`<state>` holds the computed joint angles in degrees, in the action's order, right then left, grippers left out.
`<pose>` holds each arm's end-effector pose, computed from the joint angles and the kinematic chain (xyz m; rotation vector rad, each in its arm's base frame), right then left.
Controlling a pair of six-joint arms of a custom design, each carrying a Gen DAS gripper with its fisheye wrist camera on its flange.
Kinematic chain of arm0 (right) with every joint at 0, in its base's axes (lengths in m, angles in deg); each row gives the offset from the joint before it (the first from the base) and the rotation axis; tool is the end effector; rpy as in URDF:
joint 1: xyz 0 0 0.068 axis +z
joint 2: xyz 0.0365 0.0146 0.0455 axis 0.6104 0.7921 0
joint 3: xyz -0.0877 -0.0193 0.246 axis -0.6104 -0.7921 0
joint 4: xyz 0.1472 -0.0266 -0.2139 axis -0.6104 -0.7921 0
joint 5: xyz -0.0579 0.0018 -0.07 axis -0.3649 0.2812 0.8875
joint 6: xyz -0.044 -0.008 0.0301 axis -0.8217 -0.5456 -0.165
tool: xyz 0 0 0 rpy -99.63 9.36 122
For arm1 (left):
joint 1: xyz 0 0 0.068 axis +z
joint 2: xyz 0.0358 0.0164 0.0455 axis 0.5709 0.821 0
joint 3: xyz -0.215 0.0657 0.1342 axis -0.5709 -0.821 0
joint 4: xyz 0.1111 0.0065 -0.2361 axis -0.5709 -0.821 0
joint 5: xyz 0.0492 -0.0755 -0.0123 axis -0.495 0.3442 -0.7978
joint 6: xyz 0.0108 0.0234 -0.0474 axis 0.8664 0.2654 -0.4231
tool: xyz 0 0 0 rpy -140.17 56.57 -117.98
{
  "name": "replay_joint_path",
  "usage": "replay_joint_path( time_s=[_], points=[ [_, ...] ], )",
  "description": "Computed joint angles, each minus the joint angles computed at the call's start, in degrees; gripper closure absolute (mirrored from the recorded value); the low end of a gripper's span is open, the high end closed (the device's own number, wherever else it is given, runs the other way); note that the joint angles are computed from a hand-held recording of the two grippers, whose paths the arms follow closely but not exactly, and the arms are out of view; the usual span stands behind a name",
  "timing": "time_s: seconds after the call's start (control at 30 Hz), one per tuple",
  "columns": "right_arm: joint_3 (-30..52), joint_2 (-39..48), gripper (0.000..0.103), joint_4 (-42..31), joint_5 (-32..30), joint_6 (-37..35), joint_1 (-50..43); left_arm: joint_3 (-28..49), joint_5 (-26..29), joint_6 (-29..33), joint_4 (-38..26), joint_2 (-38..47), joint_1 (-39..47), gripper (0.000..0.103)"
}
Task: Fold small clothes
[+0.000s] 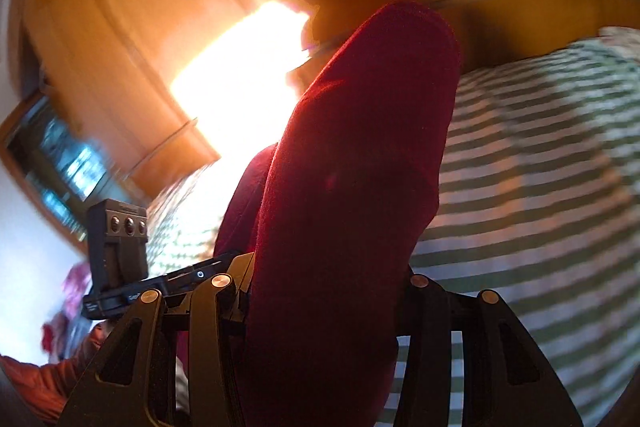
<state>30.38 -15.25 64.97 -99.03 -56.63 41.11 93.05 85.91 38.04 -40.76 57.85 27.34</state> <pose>0.2218 0.0312 0.2110 -0.0023 2.3074 0.7861 0.2962 -0.0622 0.1551 0.2529 2.2807 -0.9995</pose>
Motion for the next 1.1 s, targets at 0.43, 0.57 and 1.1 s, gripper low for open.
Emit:
replay_joint_path(
  time_s=[0.43, 0.57, 1.1],
  points=[
    [-7.49, 11.89, 0.027, 1.48, -5.18, -10.32, -28.33, 21.97, -22.72, -1.33, -8.26, 20.23, -21.15, 0.058],
    [-7.24, -3.75, 0.027, -8.17, 0.67, -13.06, -30.87, 16.14, -29.27, -0.75, -3.5, 14.86, -21.73, 0.055],
    [-12.11, -6.87, 0.058, -4.96, 40.58, 1.99, 6.09, 14.91, -43.23, 1.08, 2.05, 17.87, -25.51, 0.054]
  ],
)
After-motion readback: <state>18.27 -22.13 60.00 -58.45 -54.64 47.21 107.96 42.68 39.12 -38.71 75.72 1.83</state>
